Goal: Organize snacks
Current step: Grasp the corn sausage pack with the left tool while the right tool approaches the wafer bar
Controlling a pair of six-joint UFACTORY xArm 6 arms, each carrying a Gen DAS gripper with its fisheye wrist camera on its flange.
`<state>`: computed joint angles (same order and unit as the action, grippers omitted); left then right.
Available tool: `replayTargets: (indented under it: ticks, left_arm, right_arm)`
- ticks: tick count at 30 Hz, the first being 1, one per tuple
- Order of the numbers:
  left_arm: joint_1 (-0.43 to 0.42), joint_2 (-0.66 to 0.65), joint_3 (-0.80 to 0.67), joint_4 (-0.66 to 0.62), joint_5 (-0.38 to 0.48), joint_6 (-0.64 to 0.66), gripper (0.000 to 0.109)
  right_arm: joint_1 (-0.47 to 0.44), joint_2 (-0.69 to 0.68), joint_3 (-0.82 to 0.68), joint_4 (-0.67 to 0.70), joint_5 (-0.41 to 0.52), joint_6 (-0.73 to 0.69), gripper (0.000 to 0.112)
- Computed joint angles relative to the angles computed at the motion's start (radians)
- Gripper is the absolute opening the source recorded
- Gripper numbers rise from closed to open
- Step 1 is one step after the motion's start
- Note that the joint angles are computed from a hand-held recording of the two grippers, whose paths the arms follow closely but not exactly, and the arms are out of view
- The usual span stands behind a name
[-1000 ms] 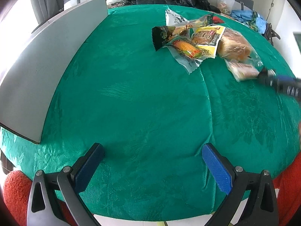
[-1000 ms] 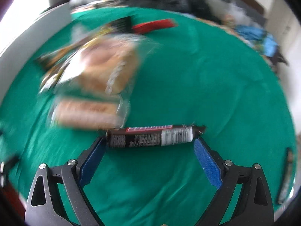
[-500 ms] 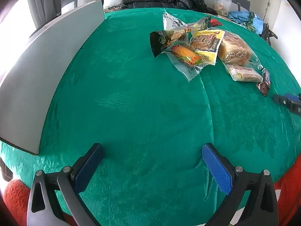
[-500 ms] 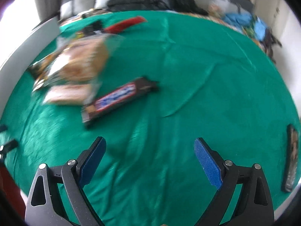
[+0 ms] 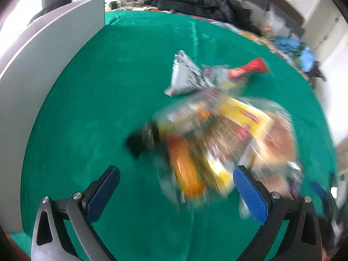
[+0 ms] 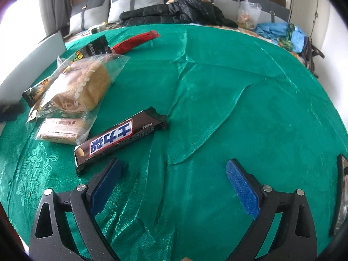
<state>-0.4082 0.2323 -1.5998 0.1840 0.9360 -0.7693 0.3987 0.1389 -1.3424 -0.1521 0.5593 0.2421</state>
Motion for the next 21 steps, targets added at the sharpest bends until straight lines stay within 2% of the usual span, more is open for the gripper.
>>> replayTargets:
  ticks: [1, 2, 4, 8, 12, 17, 21]
  left_arm:
    - [-0.003, 0.044, -0.051, 0.055, 0.063, -0.034, 0.095]
    - [-0.006, 0.052, -0.061, 0.078, 0.089, -0.052, 0.092]
    - [-0.011, 0.003, 0.008, 0.123, 0.081, -0.059, 0.088]
    - [0.000, -0.146, 0.204, 0.150, 0.041, 0.025, 0.089]
    - [0.031, -0.237, 0.325, 0.060, -0.035, 0.142, 0.089]
    - [0.033, -0.159, 0.233, -0.021, -0.038, 0.326, 0.090]
    - [0.036, -0.056, 0.093, -0.031, 0.020, 0.417, 0.090]
  right_arm:
    - [-0.001, 0.000, 0.000, 0.001, -0.001, -0.002, 0.099]
    - [-0.001, 0.000, 0.001, 0.002, -0.002, -0.003, 0.099]
    - [-0.001, 0.000, 0.002, 0.002, -0.002, -0.003, 0.099]
    - [-0.001, 0.000, 0.001, 0.003, -0.003, -0.003, 0.098]
    - [0.000, 0.001, 0.001, 0.000, -0.003, 0.000, 0.098]
    - [0.000, 0.001, 0.001, -0.005, -0.003, 0.005, 0.098]
    - [0.000, 0.001, 0.001, -0.005, -0.003, 0.006, 0.098]
